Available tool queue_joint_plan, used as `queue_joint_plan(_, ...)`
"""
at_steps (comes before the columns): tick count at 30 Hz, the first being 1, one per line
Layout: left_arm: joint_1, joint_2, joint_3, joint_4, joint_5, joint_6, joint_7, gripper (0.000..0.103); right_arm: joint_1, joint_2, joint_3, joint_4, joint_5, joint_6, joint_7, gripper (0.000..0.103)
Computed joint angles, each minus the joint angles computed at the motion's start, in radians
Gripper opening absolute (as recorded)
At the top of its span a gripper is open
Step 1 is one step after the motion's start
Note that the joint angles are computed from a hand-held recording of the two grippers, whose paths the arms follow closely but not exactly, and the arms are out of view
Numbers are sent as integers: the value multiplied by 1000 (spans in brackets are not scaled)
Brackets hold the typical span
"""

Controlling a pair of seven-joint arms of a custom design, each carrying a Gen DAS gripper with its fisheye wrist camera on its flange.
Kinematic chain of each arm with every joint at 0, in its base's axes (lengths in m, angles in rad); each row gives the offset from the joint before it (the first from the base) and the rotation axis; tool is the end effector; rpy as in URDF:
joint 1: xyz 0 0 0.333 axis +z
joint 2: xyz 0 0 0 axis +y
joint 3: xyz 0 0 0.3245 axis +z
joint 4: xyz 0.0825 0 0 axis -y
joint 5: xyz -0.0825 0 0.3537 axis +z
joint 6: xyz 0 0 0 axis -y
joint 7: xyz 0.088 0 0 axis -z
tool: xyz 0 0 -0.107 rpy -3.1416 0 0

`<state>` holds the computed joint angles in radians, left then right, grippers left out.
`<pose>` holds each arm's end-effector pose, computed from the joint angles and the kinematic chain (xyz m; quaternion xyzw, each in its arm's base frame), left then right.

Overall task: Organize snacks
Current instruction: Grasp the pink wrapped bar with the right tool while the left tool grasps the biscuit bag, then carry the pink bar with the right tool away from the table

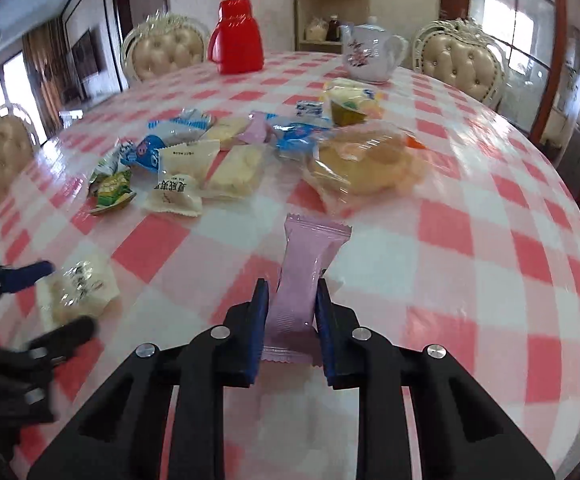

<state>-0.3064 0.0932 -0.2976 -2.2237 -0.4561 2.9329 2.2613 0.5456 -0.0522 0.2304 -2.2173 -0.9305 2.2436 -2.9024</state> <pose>0.4762 -0.2904 0.4291 -0.3265 0.8894 -0.2909 0.1329 0.3776 0.3397 0.4411 -0.4927 0.7885 -0.3045 0.2069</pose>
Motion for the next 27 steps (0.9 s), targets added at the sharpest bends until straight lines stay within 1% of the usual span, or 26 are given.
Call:
queue_joint_plan(1, -17, 4, 17, -2, 72, 7, -61, 70, 4, -21, 4, -21, -8, 4, 24, 23)
queue_joint_plan(2, -17, 4, 15, -2, 78, 4, -69, 60, 5, -44, 8, -46, -19, 22, 54, 23)
queue_joint_plan(3, -9, 2, 4, 1, 43, -4, -49, 60, 4, -59, 12, -61, -28, 36, 75, 23)
queue_joint_plan(4, -11, -2, 4, -7, 46, 6, -58, 59, 4, -73, 18, -75, -36, 43, 94, 23)
queue_joint_plan(5, -25, -8, 18, -27, 104, 41, -117, 59, 4, -81, 25, -83, -41, 46, 102, 23)
queue_joint_plan(6, -34, -13, 26, -39, 124, 65, -148, 58, 5, -86, 31, -87, -42, 48, 106, 23)
queue_joint_plan(8, -8, -37, -8, -57, 5, 80, -82, 58, 8, -91, 42, -94, -49, 57, 118, 23)
queue_joint_plan(9, -4, -51, -15, -67, -50, 87, -56, 58, 10, -90, 46, -94, -47, 57, 115, 23)
queue_joint_plan(12, -16, -94, -3, -113, -78, 132, -67, 59, 15, -84, 53, -92, -52, 71, 117, 23)
queue_joint_plan(16, -34, -146, 16, -177, -73, 165, -112, 59, 26, -72, 60, -78, -68, 84, 119, 23)
queue_joint_plan(19, -66, -191, 40, -228, -114, 185, -104, 59, 41, -52, 66, -51, -77, 74, 110, 23)
queue_joint_plan(22, -82, -237, 58, -282, -107, 208, -126, 59, 58, -39, 71, -29, -86, 64, 99, 23)
queue_joint_plan(25, -131, -281, 115, -322, -140, 218, -109, 58, 78, -24, 76, -2, -96, 46, 87, 23)
queue_joint_plan(27, -100, -298, 98, -341, -94, 209, -144, 58, 89, -13, 75, 13, -101, 40, 80, 23)
